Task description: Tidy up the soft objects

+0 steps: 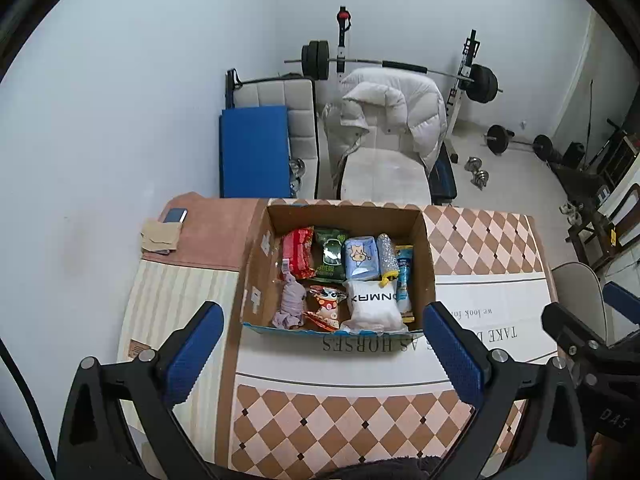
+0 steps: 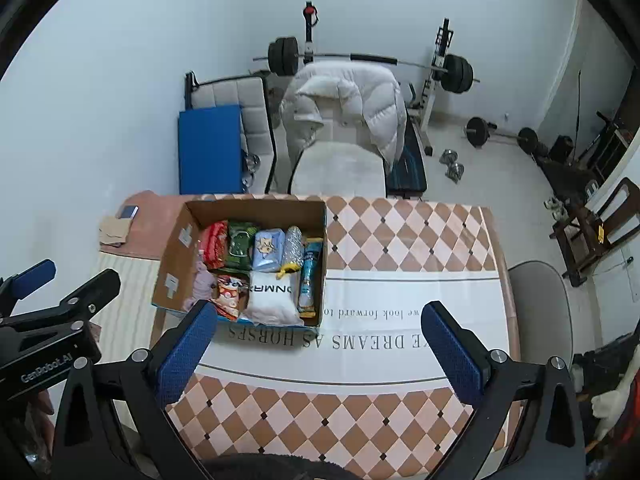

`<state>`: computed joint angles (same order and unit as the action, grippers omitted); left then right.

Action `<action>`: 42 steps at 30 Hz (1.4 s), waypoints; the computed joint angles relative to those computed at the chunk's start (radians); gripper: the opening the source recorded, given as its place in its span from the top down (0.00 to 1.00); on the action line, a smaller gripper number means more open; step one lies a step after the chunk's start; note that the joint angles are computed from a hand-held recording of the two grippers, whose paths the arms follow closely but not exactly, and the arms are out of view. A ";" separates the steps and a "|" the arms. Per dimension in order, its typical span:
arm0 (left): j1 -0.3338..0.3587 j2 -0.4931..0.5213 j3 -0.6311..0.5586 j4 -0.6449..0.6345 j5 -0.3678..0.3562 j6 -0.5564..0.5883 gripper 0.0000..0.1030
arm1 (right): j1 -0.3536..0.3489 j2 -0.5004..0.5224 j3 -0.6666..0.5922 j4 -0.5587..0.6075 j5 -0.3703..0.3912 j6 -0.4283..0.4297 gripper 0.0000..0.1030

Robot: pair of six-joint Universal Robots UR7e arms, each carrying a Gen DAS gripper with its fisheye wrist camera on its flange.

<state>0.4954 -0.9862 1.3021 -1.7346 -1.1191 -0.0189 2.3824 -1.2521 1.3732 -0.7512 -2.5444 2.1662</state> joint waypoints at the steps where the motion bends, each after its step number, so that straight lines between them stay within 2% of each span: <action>1: -0.003 -0.006 -0.003 0.006 -0.002 0.001 0.01 | 0.012 0.014 -0.022 0.029 0.000 0.017 0.00; 7: -0.015 -0.034 -0.010 0.011 -0.011 -0.005 0.01 | 0.055 0.067 -0.113 0.140 0.016 0.076 0.00; 16: -0.022 -0.049 0.004 0.024 -0.004 -0.012 0.01 | 0.055 0.075 -0.125 0.177 0.041 0.101 0.00; 30: 0.006 -0.019 0.002 0.012 0.005 -0.012 0.00 | 0.008 0.033 -0.043 0.105 0.058 0.053 0.00; 42: 0.013 -0.011 0.004 0.008 0.000 -0.005 0.00 | 0.004 0.028 -0.034 0.096 0.054 0.048 0.00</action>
